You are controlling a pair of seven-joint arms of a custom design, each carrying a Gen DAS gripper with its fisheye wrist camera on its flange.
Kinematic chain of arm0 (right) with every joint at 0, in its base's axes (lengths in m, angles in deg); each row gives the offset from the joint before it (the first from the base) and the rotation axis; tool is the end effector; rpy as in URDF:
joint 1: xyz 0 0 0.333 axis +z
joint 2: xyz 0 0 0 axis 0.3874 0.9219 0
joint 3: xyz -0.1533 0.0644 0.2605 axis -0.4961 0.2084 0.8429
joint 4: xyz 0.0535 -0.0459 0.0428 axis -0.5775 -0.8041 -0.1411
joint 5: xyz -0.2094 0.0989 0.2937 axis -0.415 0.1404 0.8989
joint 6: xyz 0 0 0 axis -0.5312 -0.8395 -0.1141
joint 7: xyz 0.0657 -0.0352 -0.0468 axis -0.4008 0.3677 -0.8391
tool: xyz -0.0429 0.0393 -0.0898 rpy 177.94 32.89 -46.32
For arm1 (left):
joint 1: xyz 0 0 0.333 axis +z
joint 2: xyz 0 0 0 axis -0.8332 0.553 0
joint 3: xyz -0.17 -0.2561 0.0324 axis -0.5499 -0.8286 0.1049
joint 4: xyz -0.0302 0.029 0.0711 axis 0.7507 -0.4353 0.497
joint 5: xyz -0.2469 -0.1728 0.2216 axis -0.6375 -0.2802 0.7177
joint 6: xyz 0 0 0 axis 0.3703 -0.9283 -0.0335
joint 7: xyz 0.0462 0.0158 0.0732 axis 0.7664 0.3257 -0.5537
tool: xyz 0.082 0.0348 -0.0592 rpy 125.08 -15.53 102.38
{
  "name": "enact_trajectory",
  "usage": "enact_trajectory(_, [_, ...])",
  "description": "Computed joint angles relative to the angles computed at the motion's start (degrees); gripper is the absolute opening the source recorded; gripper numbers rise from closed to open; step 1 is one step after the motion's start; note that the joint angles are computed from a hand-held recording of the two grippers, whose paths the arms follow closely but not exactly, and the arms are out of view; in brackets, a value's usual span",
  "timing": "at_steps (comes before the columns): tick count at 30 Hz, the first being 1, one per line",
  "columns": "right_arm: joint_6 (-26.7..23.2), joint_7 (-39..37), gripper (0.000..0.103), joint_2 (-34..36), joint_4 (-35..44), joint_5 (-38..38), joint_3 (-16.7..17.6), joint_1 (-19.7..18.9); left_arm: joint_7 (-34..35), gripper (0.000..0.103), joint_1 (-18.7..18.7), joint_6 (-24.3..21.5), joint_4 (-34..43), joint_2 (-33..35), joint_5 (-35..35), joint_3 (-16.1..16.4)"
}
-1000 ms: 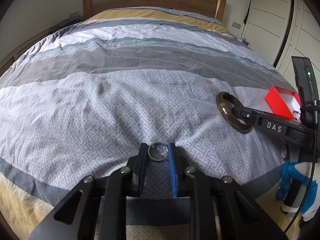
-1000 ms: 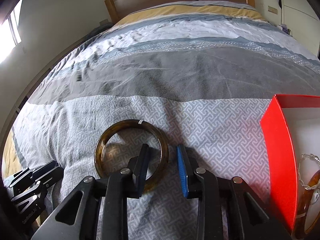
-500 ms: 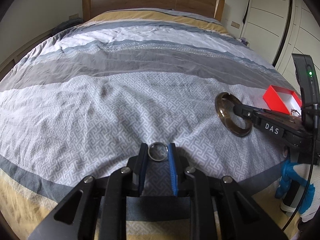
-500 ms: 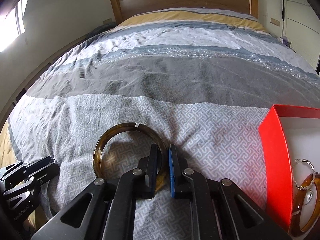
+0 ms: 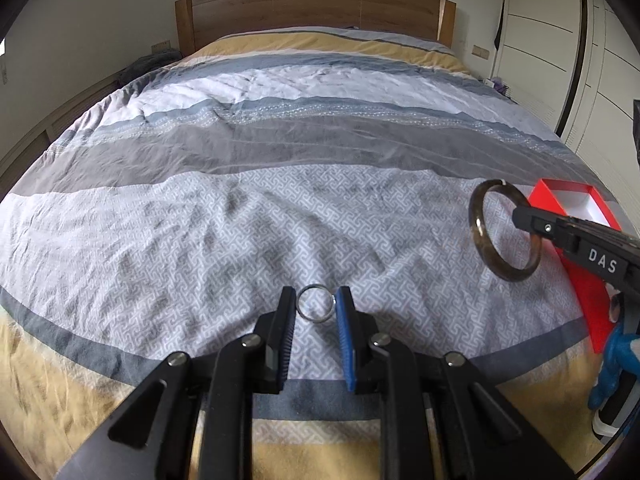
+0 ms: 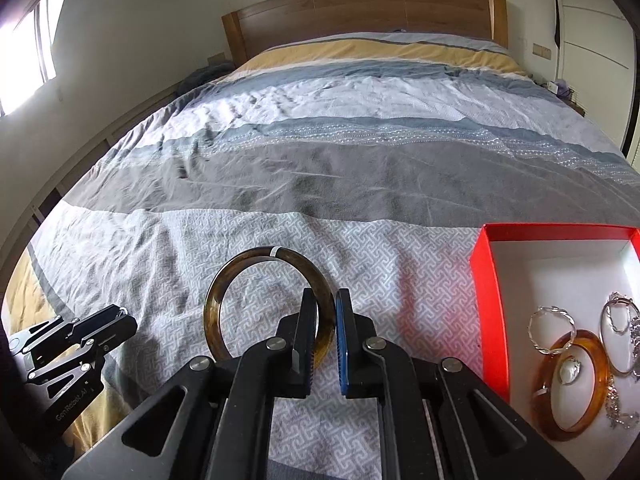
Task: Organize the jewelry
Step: 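Carry the ring and dark bangle into the red box and open both tools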
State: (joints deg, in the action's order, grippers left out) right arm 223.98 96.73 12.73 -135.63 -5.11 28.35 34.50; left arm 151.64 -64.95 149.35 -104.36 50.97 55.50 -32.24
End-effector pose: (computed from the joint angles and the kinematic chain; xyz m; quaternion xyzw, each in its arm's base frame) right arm 0.4170 0.2027 0.5032 -0.6854 0.6269 -0.1774 0.3252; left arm 0.3859 -0.0810 0.5022 -0.6317 0.6889 -0.2649 0.2373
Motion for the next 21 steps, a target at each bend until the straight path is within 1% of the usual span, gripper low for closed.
enact_trajectory(3, [-0.79, -0.39, 0.009, -2.87, -0.69, 0.64, -0.56, 0.36, -1.13, 0.019, 0.70, -1.65, 0.52, -1.54, 0.58, -1.18])
enact_trajectory(5, [-1.49, -0.77, 0.009, -5.27, -1.27, 1.04, -0.83, 0.12, -1.63, 0.019, 0.16, -2.85, 1.08, -2.43, 0.67, -1.72])
enact_trajectory(10, [-4.22, -3.15, 0.009, -12.39, -3.48, 1.98, -2.39, -1.63, -1.37, 0.019, -4.42, -5.04, 4.81, -1.53, -1.08, -2.51])
enact_trajectory(13, [-6.30, -5.77, 0.009, -16.49, -5.02, 2.28, -4.15, -3.71, -0.87, 0.019, -7.94, -5.20, 8.74, 1.86, -3.15, -3.20])
enact_trajectory(16, [-8.22, -9.21, 0.009, -19.27, -6.13, 2.28, -6.30, -6.58, -0.21, 0.019, -10.97, -3.88, 13.29, 6.60, -5.08, -4.44])
enact_trajectory(19, [-9.31, -12.64, 0.009, -20.31, -7.21, 2.09, -8.21, -10.02, 0.73, 0.019, -13.39, -2.81, 18.79, 12.77, -7.03, -5.74])
enact_trajectory(21, [-9.46, -14.69, 0.009, -20.26, -7.98, 1.99, -9.22, -12.27, 0.70, 0.019, -13.99, -2.48, 22.43, 16.99, -7.89, -7.10])
